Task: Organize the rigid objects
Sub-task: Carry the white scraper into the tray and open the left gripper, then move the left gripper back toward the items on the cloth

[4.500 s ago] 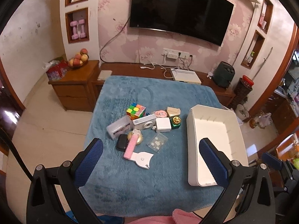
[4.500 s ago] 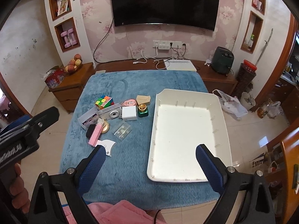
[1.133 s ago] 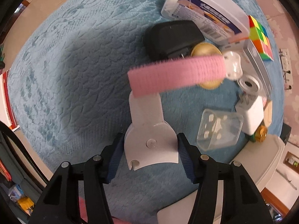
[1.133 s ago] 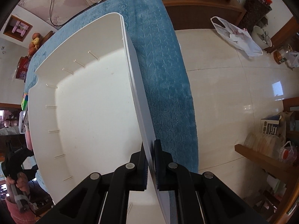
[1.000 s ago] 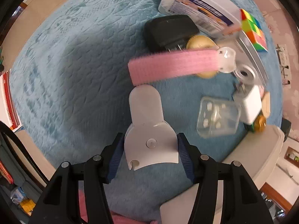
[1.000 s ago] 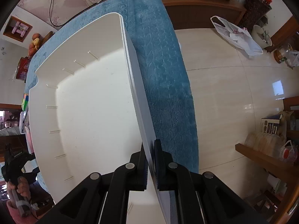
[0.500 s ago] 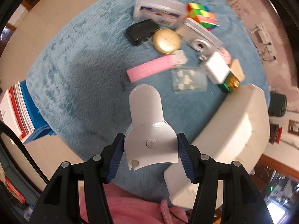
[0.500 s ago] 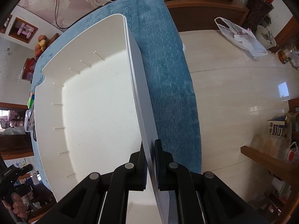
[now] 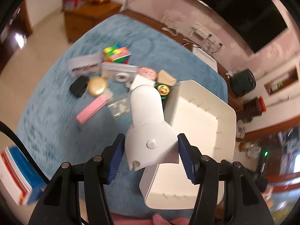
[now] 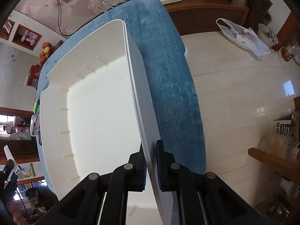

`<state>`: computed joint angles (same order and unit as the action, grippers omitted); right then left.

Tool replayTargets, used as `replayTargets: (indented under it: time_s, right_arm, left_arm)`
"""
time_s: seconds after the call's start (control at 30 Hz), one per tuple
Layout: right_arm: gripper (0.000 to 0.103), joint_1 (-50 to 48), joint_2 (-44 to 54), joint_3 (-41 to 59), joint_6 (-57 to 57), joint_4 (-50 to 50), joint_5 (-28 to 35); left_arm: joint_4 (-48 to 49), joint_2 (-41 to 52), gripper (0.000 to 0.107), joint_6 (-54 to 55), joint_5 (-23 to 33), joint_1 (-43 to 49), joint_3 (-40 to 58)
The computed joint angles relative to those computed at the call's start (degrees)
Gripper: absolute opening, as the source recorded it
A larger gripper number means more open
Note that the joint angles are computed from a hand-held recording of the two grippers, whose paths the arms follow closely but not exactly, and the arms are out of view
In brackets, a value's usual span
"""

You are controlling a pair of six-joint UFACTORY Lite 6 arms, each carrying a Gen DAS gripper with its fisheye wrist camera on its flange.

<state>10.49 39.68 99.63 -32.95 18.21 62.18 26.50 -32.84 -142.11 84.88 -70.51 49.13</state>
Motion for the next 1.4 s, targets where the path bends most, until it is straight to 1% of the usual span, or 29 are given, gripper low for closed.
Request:
replayTargets:
  time_s: [0.03,0.1,0.13,0.2,0.33,0.37,0.5,0.67,0.83,0.93,1.03,1.1,1.17,1.27,1.4]
  right_arm:
    - [0.009,-0.1,0.0,-0.1,-0.1,0.2,-0.1]
    - [0.009,-0.1,-0.3,-0.6,-0.4,0.4,-0.4]
    - [0.009,-0.1,-0.4,-0.8,-0.5,0.4,-0.5]
    - [0.009,-0.2,-0.6,-1.1,-0.9,0.5,-0.7]
    - [0.009,-0.5,-0.6,-1.3,-1.5,1.0,-0.7]
    - [0.009,-0.5,-0.6,-1.3,-1.6,1.1,-0.7]
    - [0.009,-0.6,-0.2,-0.7,-1.8,1.1,-0.2]
    - [0.010,-0.8,0.5,0.3,-2.0,1.2,0.5]
    - [0.010,-0.7,0.9,0.9,-1.9,1.2,0.9]
    - [0.010,-0.8,1.2,1.3,-2.1,1.2,1.2]
    - [0.010,-0.8,1.4,1.5,-2.0,1.4,1.5]
    - [0.010,-0.8,1.3,1.4,-2.0,1.4,1.3]
    - [0.010,-0.8,1.3,1.2,-2.0,1.4,1.2]
    - [0.010,-0.9,0.9,0.4,-2.2,1.6,0.7]
    - [0.010,-0.7,0.3,-0.4,-1.8,1.5,0.1]
  left_arm:
    - [-0.2,2.8,0.060,5.0,-2.5,3.3,1.0]
    - [-0.5,7.1,0.060,11.3,-5.6,6.3,3.0]
    - [-0.4,9.1,0.060,14.6,-8.7,8.1,3.2]
    - [-0.6,12.3,0.060,19.4,-14.6,10.7,4.1]
    - [-1.5,19.3,0.060,29.2,-23.5,14.9,7.5]
    - [-2.0,21.2,0.060,32.2,-25.2,15.8,8.6]
    - [-4.4,28.3,0.060,43.1,-29.1,19.0,13.5]
    - [-6.0,35.1,0.061,50.6,-30.1,20.4,18.5]
    - [-8.0,38.9,0.060,54.3,-32.3,21.0,21.0]
    - [-8.3,40.8,0.060,55.1,-31.4,20.9,23.1]
    - [-7.2,41.4,0.060,55.3,-29.4,20.5,24.8]
    - [-6.9,41.7,0.064,55.9,-27.9,20.4,25.8]
    - [-7.3,41.5,0.073,56.3,-28.0,20.5,25.6]
    - [-7.2,41.0,0.079,55.1,-26.8,19.8,25.5]
    - [-7.3,40.4,0.080,52.3,-22.4,18.5,25.8]
